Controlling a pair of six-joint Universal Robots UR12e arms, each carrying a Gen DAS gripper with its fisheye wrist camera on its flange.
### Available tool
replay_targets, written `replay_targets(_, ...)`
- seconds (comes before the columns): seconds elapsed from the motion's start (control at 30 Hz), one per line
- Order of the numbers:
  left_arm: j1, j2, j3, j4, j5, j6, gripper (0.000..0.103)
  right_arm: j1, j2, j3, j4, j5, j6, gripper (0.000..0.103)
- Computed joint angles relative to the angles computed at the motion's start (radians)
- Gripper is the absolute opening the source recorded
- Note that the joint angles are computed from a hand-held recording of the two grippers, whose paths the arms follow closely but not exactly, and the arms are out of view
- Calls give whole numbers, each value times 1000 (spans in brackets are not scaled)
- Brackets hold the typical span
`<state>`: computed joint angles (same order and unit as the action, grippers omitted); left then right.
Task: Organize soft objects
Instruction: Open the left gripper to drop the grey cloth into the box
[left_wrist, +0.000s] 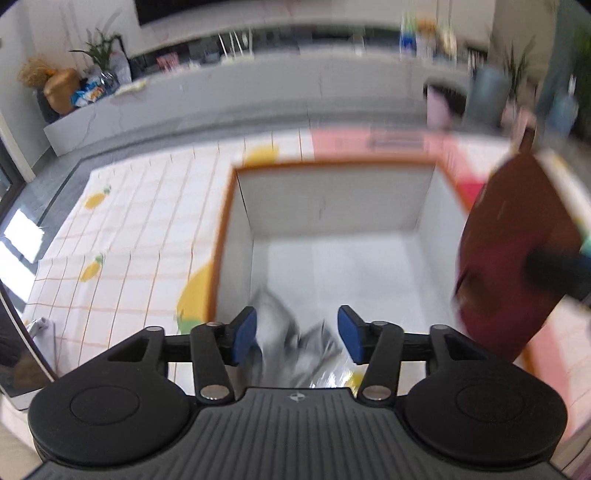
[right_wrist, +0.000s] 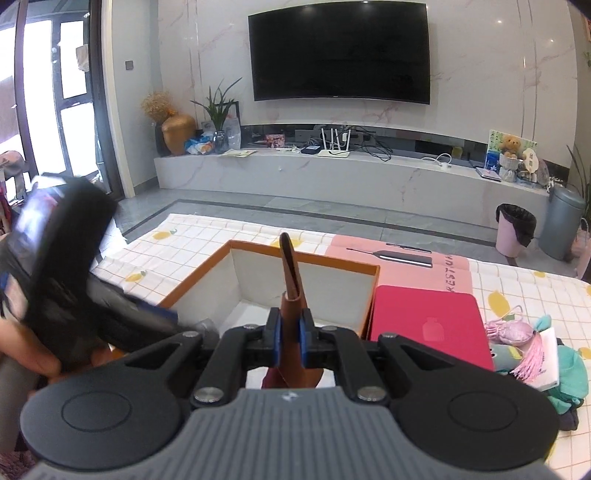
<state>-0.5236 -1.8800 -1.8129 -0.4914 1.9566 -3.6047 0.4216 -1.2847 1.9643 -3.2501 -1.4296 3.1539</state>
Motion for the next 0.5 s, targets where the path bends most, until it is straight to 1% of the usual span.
replay_targets(0.07,-1,14,-24,75,18,-24,66,-2,1,-2,11,23,-8,7)
replay_targets(0.13,-2,12,-29,123,66,-41,67,-3,4,-6,33,50,-18,7)
replay_targets(0.17,-4,10,-36,154,88,-37,67,-3,9,-10,48,65,-23,8)
replay_targets(0.23,3,4,-42,206,107,-29,67,1,19,-24,91,83,-32,8)
replay_targets(0.3,18,4,-48,232,89,-49,67,-4,32,-40,142,127,-20,8)
replay_targets(0.37,30,8,-55,241,51,-89,67,-4,44,-53,175,151,-9,8)
replay_targets(0.43,45,13,-65,243,7,-121,67,-4,57,-64,196,170,-10,8)
replay_targets(0.5,52,16,-70,237,-6,-137,67,-10,68,-73,222,198,2,8)
